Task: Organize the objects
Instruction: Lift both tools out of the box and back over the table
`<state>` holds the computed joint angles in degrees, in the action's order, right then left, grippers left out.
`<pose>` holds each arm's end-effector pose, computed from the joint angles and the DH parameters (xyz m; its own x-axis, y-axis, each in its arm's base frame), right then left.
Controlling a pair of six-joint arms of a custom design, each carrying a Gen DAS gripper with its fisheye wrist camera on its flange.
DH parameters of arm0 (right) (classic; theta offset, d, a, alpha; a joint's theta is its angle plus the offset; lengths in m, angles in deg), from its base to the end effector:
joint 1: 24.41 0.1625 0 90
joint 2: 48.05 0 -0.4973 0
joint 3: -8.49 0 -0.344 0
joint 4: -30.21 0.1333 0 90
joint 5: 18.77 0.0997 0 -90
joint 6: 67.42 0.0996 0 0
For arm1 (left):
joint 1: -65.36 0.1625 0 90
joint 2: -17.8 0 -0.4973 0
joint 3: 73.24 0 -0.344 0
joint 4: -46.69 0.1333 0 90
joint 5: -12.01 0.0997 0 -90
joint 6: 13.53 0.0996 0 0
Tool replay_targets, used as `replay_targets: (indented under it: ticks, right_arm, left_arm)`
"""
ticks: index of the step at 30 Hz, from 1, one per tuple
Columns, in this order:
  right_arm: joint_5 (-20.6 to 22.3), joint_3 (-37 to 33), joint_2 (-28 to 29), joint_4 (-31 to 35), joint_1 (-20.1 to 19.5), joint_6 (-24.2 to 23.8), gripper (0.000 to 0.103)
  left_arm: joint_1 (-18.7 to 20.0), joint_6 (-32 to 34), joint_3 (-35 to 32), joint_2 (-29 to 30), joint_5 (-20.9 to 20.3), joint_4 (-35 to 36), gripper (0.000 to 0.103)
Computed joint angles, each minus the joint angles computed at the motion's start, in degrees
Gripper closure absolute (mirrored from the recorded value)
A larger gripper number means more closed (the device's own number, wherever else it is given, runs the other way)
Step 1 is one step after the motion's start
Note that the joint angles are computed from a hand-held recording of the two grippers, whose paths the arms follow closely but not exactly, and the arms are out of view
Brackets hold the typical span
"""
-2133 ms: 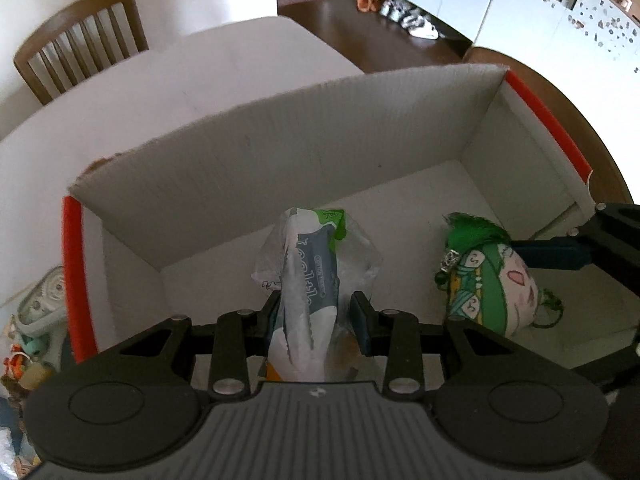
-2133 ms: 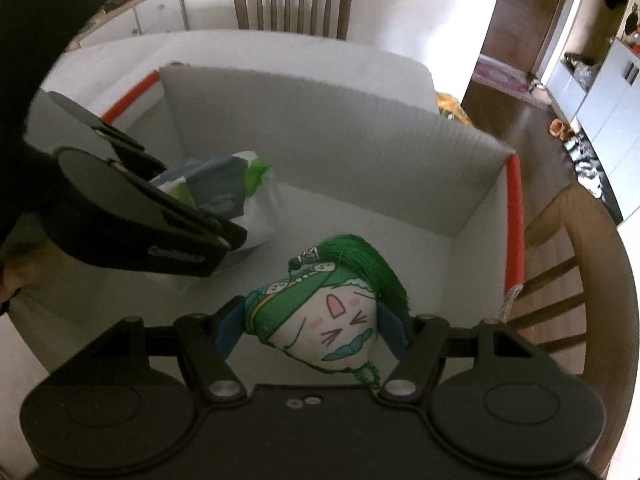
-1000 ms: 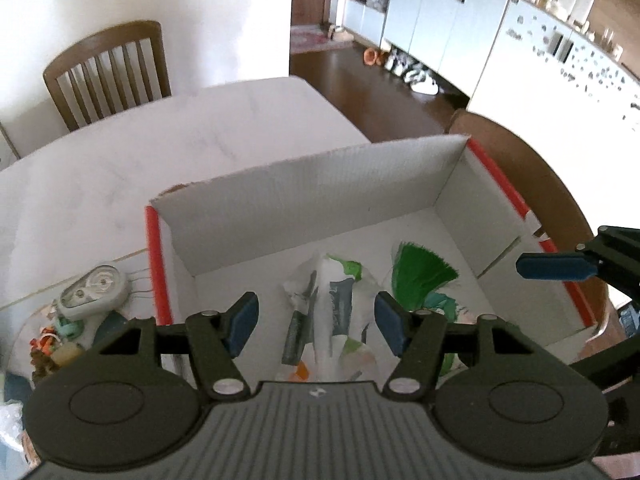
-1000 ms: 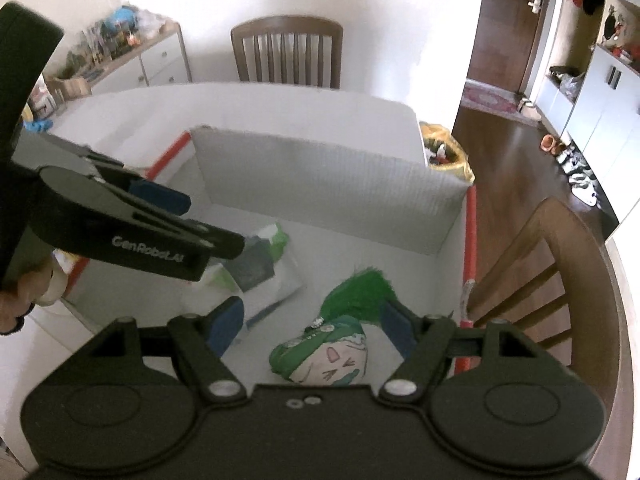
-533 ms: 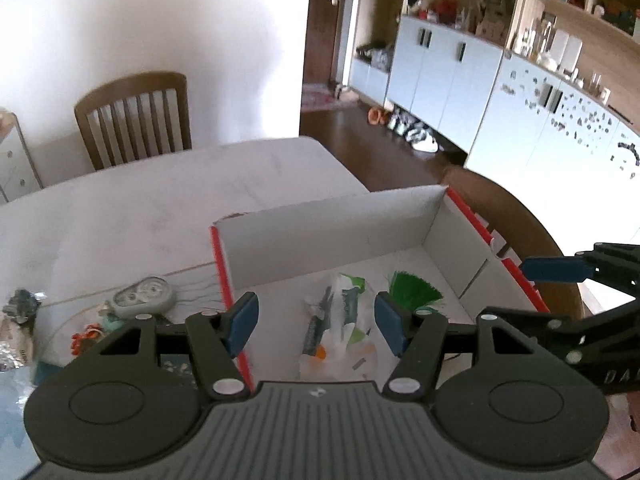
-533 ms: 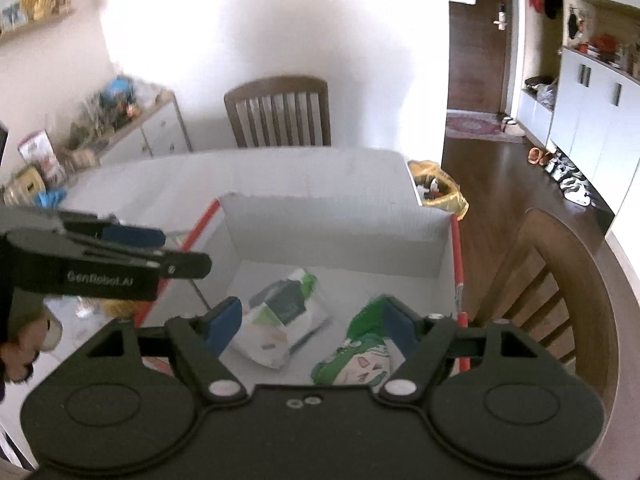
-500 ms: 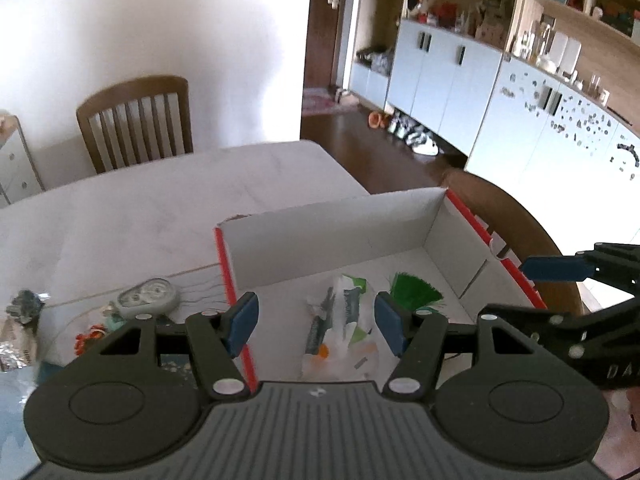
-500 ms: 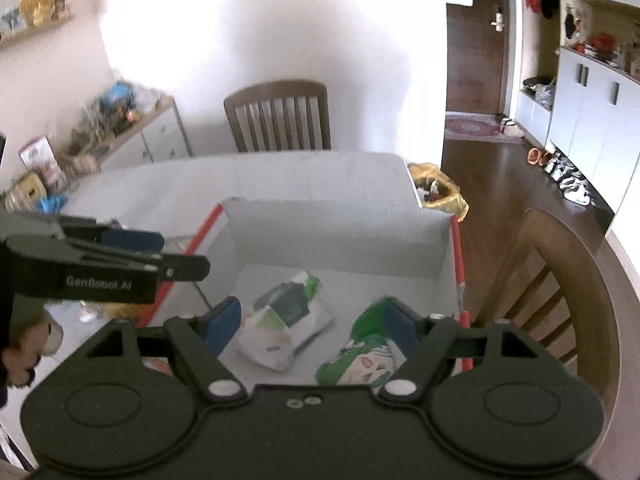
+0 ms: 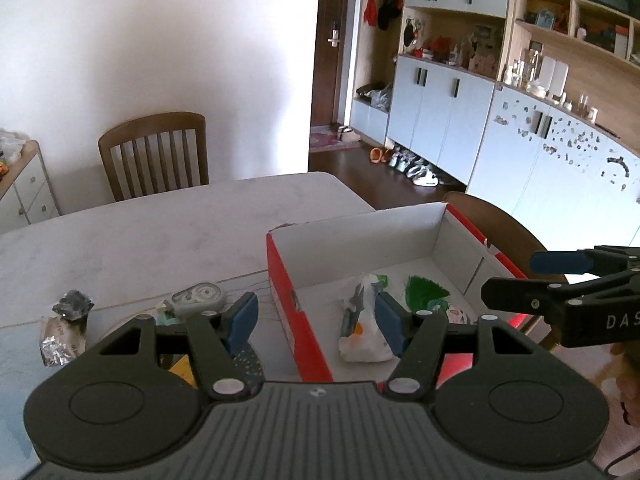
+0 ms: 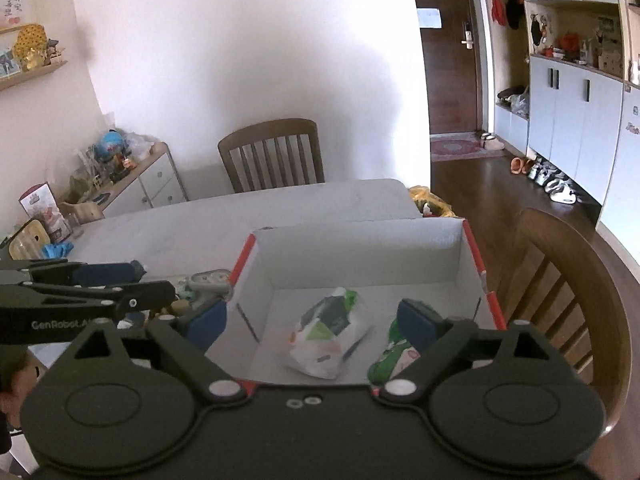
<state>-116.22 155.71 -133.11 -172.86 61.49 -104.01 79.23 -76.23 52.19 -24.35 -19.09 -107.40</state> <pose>0.0956 -0.3507 0.3689 -0.8152 -0.2374 0.5283 -0.5491 0.6071 -0.5745 -0.4196 -0.3288 0.0732 -0.7462 0.0598 -0.6630 0.5533 0.6094 -0.5679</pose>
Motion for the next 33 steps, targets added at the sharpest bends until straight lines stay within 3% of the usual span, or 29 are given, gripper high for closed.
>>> replay_targets:
  ticks: [9,15,22,33]
  right_arm:
    - [-3.86,4.27,4.04,-10.02,4.52,4.04,0.001]
    - [-8.71,6.32,8.68,-17.65,9.14,7.07,0.001]
    - [-13.20,8.23,13.36,-24.16,13.23,9.51,0.001]
    - [-18.59,8.84,22.62,-31.40,19.68,14.32,0.001]
  left_arm:
    - [-2.62,2.36,7.36,-2.04,-0.15,-9.51,0.022]
    - [-4.31,3.61,12.09,-3.28,0.22,-15.05,0.000]
    - [-6.32,2.33,17.12,-4.97,0.99,-18.02,0.000]
    - [-9.30,-9.17,22.80,-12.54,2.41,-4.82,0.000]
